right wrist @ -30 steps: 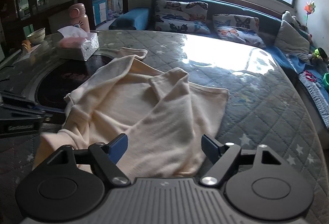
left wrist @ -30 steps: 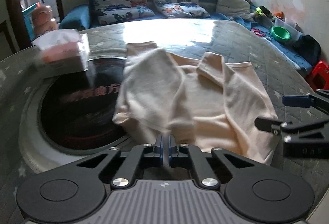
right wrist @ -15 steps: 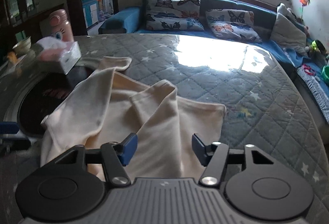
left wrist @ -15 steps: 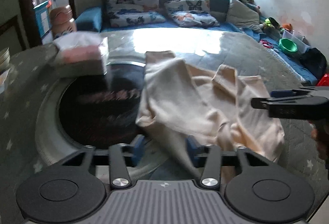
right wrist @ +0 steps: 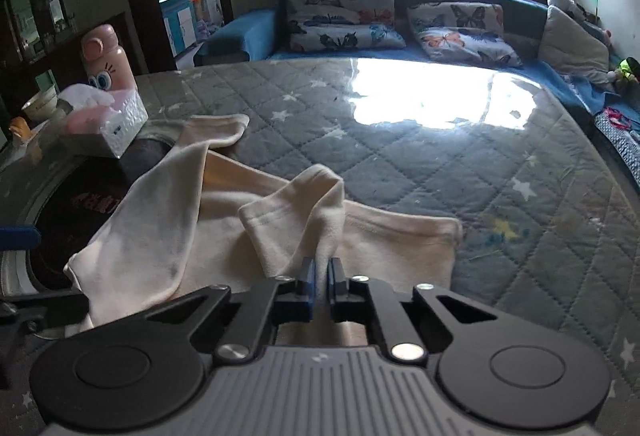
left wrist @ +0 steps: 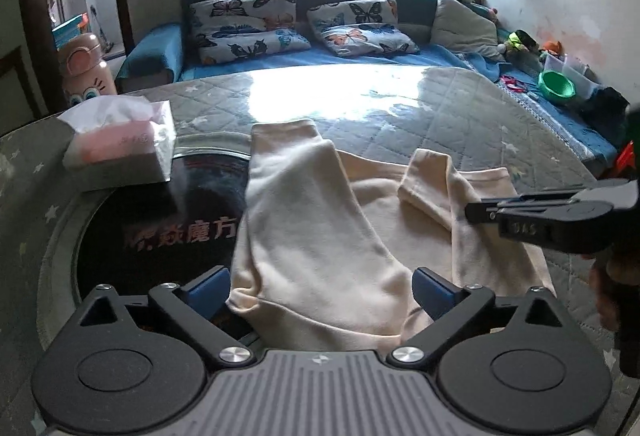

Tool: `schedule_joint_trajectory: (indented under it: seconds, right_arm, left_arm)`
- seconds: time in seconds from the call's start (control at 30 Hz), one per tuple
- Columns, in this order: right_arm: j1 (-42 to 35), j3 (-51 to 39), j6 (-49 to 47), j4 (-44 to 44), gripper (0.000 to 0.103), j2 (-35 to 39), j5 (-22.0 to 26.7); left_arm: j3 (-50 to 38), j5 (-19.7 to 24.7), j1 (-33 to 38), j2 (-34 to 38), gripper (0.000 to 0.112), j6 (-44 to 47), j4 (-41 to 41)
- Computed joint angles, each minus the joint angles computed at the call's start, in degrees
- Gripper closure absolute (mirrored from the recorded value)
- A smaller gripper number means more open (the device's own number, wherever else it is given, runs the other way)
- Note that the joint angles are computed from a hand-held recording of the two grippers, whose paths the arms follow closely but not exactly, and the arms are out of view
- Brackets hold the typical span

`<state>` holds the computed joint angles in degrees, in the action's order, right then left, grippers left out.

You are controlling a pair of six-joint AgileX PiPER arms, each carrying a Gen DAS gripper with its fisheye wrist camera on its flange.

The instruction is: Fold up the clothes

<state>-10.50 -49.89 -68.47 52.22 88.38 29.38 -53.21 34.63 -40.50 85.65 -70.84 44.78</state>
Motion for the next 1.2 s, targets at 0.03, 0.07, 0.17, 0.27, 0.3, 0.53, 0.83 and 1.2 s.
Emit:
schedule_joint_trajectory:
  seconds: [0.03,0.07,0.17,0.27,0.3,0.53,0.83,1.2]
  right_arm:
    - [-0.8,0.2,-0.7,0.4,0.099,-0.8,0.6]
    - [-1.6,0.5,-1.2,0.6,0.099,-1.9,1.2]
    - [-4.9,2.4,-4.1,1.6,0.099,-6.2,2.2]
    - [-10.0,4.6,-6.0,2.0,0.099,-11.2,4.1]
    - [-12.3,5.4,-6.8,2.2,0.099,-13.1,5.2]
    - [-30.0,10.0,-11.2,-0.1,0.098,-22.1,14.2]
    - [-32.6,9.4,-11.2,-2.6,0.089,-23.3,18.9]
    - [-1.0,-3.0,4.5,-0.4,0.077,-4.6,17.9]
  left_arm:
    - [-0.2,-0.3,-0.3,0.4,0.013,0.2,-0.1]
    - [-0.4,-0.6,-0.7,0.9,0.013,0.3,0.1]
    - [-1.5,-0.9,-1.2,2.7,0.015,1.7,-0.8]
    - [-2.0,-2.6,-0.5,3.7,0.025,4.6,-3.8]
    - [-2.2,-2.9,-0.6,4.0,0.027,5.5,-4.4]
    - [-1.3,-4.8,-0.4,5.0,0.064,7.5,-5.9]
    - [6.0,-5.9,-1.8,-3.0,0.100,0.8,-0.8]
    - [15.4,-5.9,-1.1,-11.2,0.100,-2.7,-2.8]
